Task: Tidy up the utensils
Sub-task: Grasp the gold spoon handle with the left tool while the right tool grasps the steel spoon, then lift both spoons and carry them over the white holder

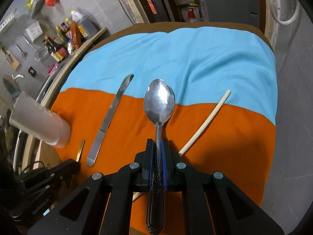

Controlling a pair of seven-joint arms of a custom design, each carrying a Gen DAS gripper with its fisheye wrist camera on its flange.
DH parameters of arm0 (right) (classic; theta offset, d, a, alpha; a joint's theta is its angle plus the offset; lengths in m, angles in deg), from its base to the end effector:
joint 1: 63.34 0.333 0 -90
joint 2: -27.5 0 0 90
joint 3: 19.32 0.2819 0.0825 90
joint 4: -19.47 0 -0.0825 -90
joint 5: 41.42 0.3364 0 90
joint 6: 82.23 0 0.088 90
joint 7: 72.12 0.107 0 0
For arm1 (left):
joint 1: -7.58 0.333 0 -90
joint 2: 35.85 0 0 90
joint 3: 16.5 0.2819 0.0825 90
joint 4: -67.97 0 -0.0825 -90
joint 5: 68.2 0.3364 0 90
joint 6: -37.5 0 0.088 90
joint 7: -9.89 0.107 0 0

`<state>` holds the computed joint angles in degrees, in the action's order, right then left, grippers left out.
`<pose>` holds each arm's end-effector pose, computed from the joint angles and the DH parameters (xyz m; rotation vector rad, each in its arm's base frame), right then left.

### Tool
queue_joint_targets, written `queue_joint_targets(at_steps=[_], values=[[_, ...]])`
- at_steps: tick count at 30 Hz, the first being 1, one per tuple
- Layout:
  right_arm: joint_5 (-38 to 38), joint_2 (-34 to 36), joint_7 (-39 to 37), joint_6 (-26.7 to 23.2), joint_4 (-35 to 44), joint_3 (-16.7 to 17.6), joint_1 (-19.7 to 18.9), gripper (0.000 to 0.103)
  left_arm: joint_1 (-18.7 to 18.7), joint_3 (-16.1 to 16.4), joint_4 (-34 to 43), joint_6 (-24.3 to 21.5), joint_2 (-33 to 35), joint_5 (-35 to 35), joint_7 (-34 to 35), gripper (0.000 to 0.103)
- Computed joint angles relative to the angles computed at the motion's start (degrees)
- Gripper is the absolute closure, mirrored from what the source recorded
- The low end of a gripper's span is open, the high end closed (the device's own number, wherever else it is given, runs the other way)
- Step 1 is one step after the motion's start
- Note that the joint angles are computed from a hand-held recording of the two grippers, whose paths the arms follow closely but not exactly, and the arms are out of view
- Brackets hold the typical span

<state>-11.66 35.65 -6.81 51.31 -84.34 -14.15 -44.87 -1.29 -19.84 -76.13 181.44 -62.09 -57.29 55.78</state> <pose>0.5348 0.2406 0.4864 -2.2359 1.2528 0.0717 0.4015 -0.0898 0.4801 -2.3522 1.5116 -0.5442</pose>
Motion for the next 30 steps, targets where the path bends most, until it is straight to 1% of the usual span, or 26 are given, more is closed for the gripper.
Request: queue_joint_targets(at_steps=[2, 8, 11, 14, 15, 16, 17, 19, 20, 23, 25, 27, 28, 29, 30], values=[[-1.6, 0.1, 0.8, 0.2, 0.1, 0.0, 0.4, 0.097, -0.9, 0.9, 0.9, -1.7, 0.5, -1.3, 2.0, 0.1], [-7.6, 0.4, 2.6, 1.3, 0.5, 0.0, 1.9, 0.095, -1.6, 2.1, 1.1, -2.1, 1.0, -3.9, 7.3, 0.098], [-9.5, 0.7, 3.4, 1.9, 0.8, 0.1, 2.4, 0.092, -1.5, 2.1, 1.5, -2.2, 1.6, -4.7, 9.5, 0.098], [-11.7, 1.3, 5.2, 2.6, 1.3, 0.0, 3.2, 0.091, -0.9, 1.6, 2.2, -1.4, 2.8, -4.8, 10.0, 0.1], [-12.2, 1.2, 5.8, 3.4, 1.0, 0.0, 3.4, 0.091, -0.7, 1.4, 1.9, -1.0, 2.6, -4.9, 9.9, 0.1], [-12.4, 1.0, 6.5, 4.6, 0.4, 0.0, 3.6, 0.096, -0.6, 1.4, 1.3, -0.2, 2.3, -5.1, 9.8, 0.101], [-11.8, 0.9, 6.6, 5.2, 0.0, 0.0, 3.5, 0.098, -0.6, 1.4, 0.8, 0.7, 2.0, -5.2, 9.7, 0.101], [-9.4, 0.3, 6.4, 6.4, -1.3, 0.2, 3.1, 0.098, -1.4, 2.4, -1.7, 4.1, 0.1, -6.8, 10.6, 0.101], [-5.4, -0.7, 4.7, 7.7, -2.9, 0.6, 2.4, 0.098, -1.7, 2.8, -2.8, 5.6, -0.8, -7.4, 10.8, 0.101], [0.5, -3.8, 1.5, 12.1, -7.8, 1.3, 2.0, 0.099, -2.1, 3.0, -6.5, 10.0, -4.7, -6.8, 10.4, 0.101], [5.9, -6.2, -1.8, 14.7, -11.0, 1.7, 2.0, 0.099, -2.3, 2.9, -7.7, 12.4, -6.0, -6.0, 9.4, 0.101], [15.3, -9.1, -8.0, 17.2, -14.5, 2.0, 2.4, 0.099, -2.1, 2.8, -9.5, 15.6, -7.8, -4.3, 8.4, 0.101], [16.8, -9.8, -8.9, 18.3, -15.2, 2.1, 2.7, 0.099, -2.1, 2.9, -10.5, 17.3, -8.9, -3.4, 8.1, 0.101], [20.8, -11.3, -12.0, 19.7, -16.8, 2.1, 3.2, 0.099, -2.0, 2.9, -12.0, 19.5, -10.6, -2.4, 7.6, 0.101], [24.6, -12.5, -14.8, 20.7, -18.0, 1.9, 3.7, 0.099, -1.7, 2.7, -12.6, 20.7, -11.3, -1.2, 7.1, 0.101]])
